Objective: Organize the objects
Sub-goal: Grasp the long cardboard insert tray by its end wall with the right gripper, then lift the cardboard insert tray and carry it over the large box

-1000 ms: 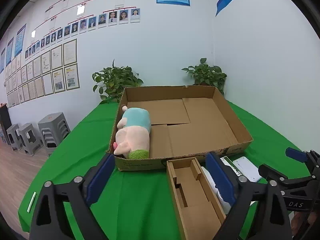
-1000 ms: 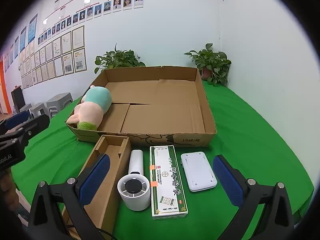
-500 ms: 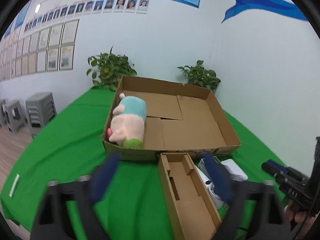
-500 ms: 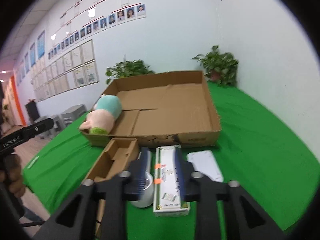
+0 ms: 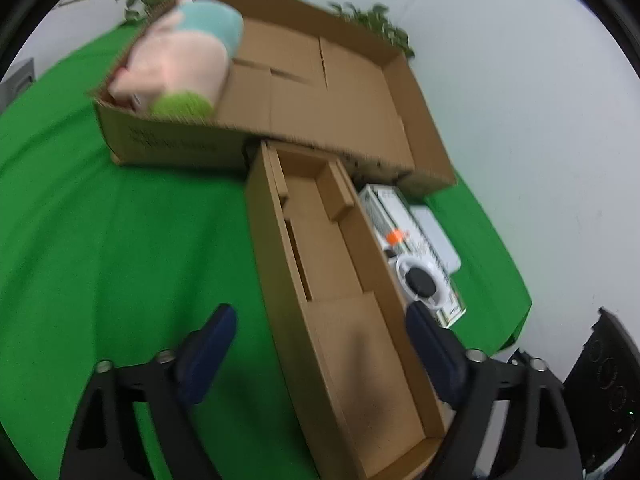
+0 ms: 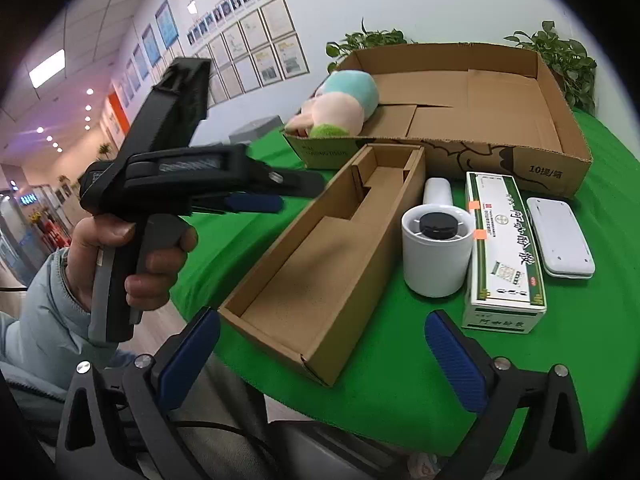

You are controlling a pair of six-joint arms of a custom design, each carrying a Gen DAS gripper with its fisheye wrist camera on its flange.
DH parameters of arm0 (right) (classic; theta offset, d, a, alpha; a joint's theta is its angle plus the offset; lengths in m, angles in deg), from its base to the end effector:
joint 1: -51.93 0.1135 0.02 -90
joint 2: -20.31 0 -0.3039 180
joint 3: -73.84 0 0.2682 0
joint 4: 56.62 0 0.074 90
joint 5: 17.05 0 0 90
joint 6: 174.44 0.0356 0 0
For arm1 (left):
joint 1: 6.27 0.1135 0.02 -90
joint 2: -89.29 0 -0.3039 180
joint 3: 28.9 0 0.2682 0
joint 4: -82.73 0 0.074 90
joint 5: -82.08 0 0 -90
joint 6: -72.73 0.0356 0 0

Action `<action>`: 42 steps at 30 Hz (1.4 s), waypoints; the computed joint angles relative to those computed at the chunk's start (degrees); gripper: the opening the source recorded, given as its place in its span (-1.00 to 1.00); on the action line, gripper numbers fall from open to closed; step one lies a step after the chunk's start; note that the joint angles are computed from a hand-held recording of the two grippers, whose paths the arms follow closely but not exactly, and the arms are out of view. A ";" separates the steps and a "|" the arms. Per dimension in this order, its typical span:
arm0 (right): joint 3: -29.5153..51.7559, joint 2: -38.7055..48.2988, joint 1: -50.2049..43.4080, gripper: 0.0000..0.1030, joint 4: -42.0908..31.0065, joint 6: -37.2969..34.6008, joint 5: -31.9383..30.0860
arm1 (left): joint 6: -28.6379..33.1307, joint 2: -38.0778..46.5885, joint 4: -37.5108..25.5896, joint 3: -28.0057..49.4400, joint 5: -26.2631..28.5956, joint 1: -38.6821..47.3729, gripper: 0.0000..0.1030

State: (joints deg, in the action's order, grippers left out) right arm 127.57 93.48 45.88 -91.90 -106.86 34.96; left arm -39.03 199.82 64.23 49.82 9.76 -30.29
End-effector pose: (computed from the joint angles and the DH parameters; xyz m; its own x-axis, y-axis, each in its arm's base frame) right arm 0.2448 -0.0039 0.2318 -0.6473 -0.2337 -0.7256 -0.5596 0.7919 0.2442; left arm 0.3823 -0.1822 0.1737 -0.8622 -0.0024 -0.5065 0.2642 0.8510 -0.4538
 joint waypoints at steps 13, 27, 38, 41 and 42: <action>-1.51 1.40 10.49 -0.67 8.69 10.23 21.71 | -1.67 -1.53 4.23 -6.05 -4.74 -3.56 -0.34; 0.73 2.69 9.75 -0.33 6.30 12.92 19.85 | -4.22 -6.64 0.01 -8.03 -8.19 -4.25 -0.54; -0.02 5.37 12.30 -0.71 12.75 14.88 23.88 | -3.91 -4.45 3.54 -7.77 -14.23 -6.12 -0.66; -0.03 4.96 11.09 -0.78 12.42 15.40 22.51 | -3.28 -5.53 3.78 -8.70 -15.46 -6.83 -0.68; -0.48 4.30 10.98 -0.78 12.86 15.54 22.46 | -3.16 -6.23 3.97 -9.17 -15.84 -7.07 -0.70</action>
State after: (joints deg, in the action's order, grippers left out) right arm 127.08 97.77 56.86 -79.04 -91.32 57.42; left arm -42.19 193.58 68.20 40.65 -6.09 -37.36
